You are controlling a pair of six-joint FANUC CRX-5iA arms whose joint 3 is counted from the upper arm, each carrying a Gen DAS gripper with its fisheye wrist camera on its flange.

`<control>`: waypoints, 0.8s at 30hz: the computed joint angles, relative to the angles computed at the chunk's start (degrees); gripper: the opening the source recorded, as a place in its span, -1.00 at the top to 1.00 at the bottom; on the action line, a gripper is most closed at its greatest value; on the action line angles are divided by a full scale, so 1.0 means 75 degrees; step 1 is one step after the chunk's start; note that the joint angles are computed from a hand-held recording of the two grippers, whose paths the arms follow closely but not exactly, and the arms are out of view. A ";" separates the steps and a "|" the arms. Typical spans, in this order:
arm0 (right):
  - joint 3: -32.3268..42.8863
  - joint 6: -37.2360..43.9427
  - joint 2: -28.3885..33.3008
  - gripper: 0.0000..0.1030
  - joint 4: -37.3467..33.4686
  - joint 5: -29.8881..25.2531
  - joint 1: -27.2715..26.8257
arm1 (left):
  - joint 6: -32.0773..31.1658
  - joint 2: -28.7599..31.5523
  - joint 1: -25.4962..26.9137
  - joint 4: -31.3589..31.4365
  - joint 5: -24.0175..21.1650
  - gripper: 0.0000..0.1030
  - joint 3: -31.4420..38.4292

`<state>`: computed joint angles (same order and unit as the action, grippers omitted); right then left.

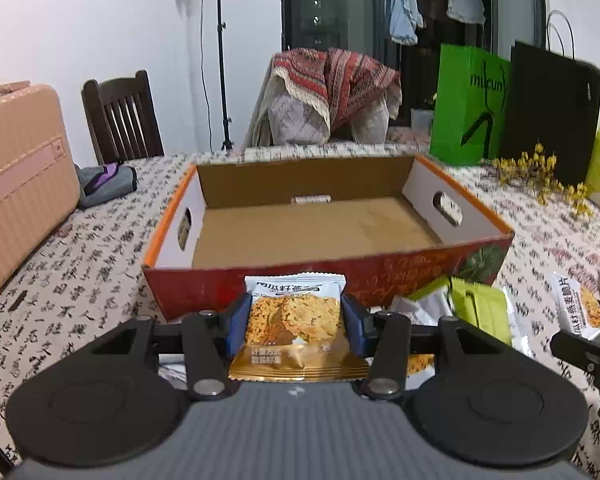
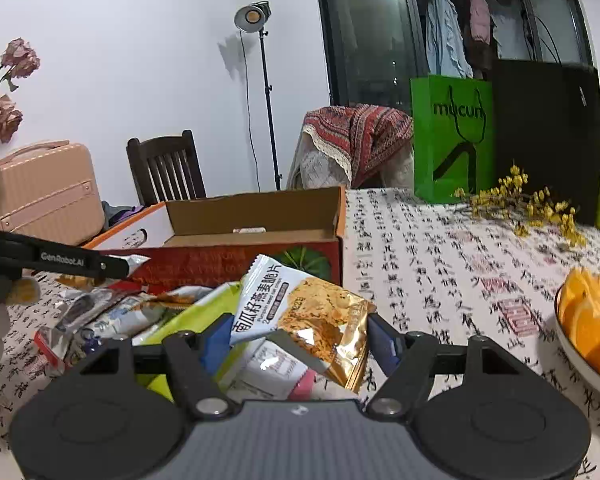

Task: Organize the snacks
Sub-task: 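Carry both cracker packets into the orange box and open both tools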

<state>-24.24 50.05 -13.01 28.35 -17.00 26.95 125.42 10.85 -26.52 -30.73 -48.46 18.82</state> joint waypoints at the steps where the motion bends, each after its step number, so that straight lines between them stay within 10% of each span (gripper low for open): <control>1: 0.0007 -0.0041 0.0002 -0.36 0.0093 0.0015 0.0002 | 0.0062 -0.0050 0.0013 -0.0028 0.0068 0.03 -0.0026; 24: 0.3382 0.0643 0.2489 -0.36 -0.0126 -0.0774 0.0168 | 0.0667 0.0773 0.0572 -0.0054 0.0724 0.03 0.1227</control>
